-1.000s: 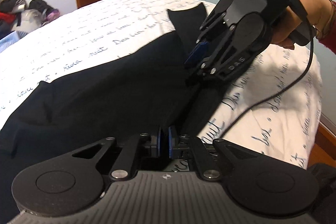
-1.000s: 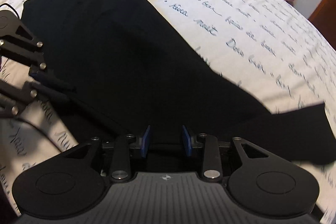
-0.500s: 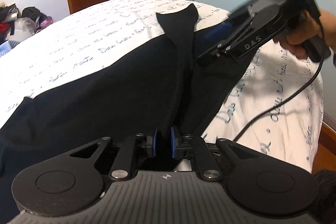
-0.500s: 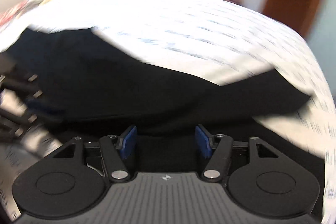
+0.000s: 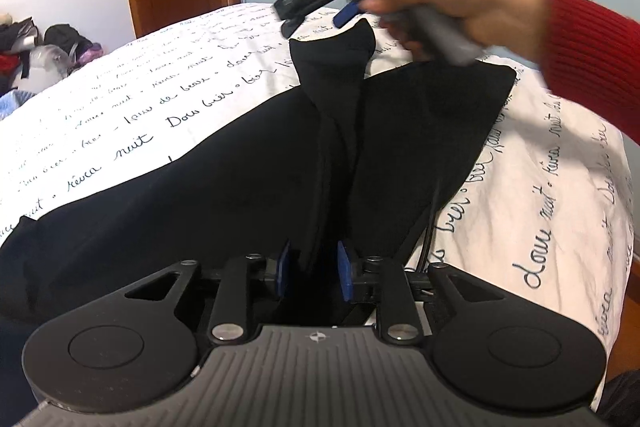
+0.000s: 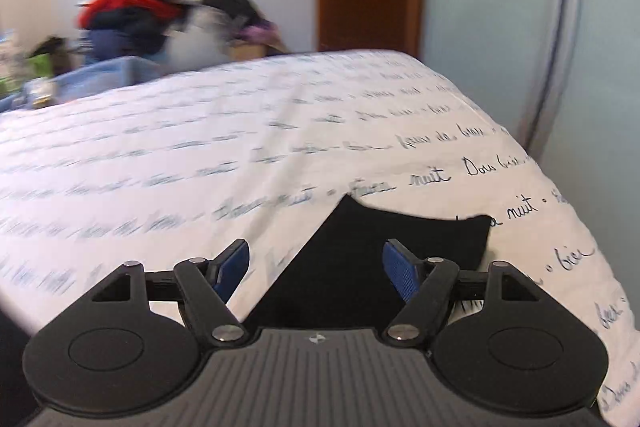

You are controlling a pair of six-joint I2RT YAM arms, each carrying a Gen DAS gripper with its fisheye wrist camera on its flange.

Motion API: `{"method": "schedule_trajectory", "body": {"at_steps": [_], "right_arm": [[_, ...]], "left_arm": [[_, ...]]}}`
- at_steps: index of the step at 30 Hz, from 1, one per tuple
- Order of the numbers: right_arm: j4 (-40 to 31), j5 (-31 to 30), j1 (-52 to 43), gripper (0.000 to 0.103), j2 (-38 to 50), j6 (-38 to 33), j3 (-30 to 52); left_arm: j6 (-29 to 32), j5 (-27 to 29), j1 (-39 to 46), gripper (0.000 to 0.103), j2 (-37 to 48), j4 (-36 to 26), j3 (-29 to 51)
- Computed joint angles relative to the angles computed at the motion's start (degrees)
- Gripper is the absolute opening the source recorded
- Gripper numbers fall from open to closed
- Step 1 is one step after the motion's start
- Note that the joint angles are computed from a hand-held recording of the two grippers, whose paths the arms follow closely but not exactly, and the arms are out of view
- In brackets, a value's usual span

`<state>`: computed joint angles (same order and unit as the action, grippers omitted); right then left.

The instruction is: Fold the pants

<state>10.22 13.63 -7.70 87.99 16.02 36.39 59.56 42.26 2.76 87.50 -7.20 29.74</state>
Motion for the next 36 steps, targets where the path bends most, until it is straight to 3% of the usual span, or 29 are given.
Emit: {"method": "schedule_trajectory", "body": {"at_steps": [2,7,10,11,12,13,14,16,21,24,27,31,33,36], "right_arm": [[-2.12,4.19,0.51,0.074,8.16,2.21,7.55],[-12.30,10.46,1.62,0.074,19.13,10.15,18.99],[-10.17,10.34,1.13,0.073,23.96,7.60,21.22],[-8.24,9.62,0.94,0.057,23.35,5.85,19.91],[-6.01,7.41,0.21,0.044,21.95,4.13,17.99],[-4.24,5.10,-0.79,0.024,20.51,3.57,16.04],[-3.65,3.30,-1.73,0.015,18.21,4.06,14.16],[-0.25,1.24,-3.56,0.008,14.26,4.23,9.76],[9.49,-5.21,-9.64,0.006,-1.47,5.76,-5.94],[10.83,-11.44,-15.86,0.006,-14.04,7.82,-15.53],[7.77,-18.13,-23.78,0.006,-27.76,8.18,-23.67],[-1.78,-28.66,-37.28,0.006,-44.55,6.76,-31.22],[-3.88,-35.61,-45.80,0.006,-46.64,5.15,-33.54],[3.03,-47.12,-56.98,0.008,-33.77,3.55,-34.74]], "left_arm": [[0.39,0.42,0.43,0.028,-0.22,-0.83,0.14],[0.19,0.40,-0.43,0.027,-1.08,-1.54,-0.10],[-0.95,0.07,-1.53,0.027,-0.03,-0.64,0.59],[-1.39,-0.10,-1.86,0.027,0.29,-0.51,0.87],[-1.81,-0.19,-2.15,0.026,0.53,-0.36,1.06],[-2.23,-0.27,-2.40,0.019,0.61,-0.23,1.19],[-2.84,-0.57,-2.66,0.016,0.54,0.27,1.07],[-3.65,-0.75,-2.78,0.012,0.33,0.95,0.78],[-0.55,1.64,-0.67,0.011,-0.65,0.76,-0.51],[2.23,2.89,0.57,0.011,-0.61,-0.59,-0.62],[3.95,3.38,0.99,0.011,-0.98,-0.71,-1.07],[4.27,2.57,0.33,0.011,-0.93,0.02,-1.33],[3.48,1.41,-0.60,0.012,-0.73,1.37,-1.58],[2.34,-0.06,-2.18,0.012,-1.16,3.89,-2.59]]}}
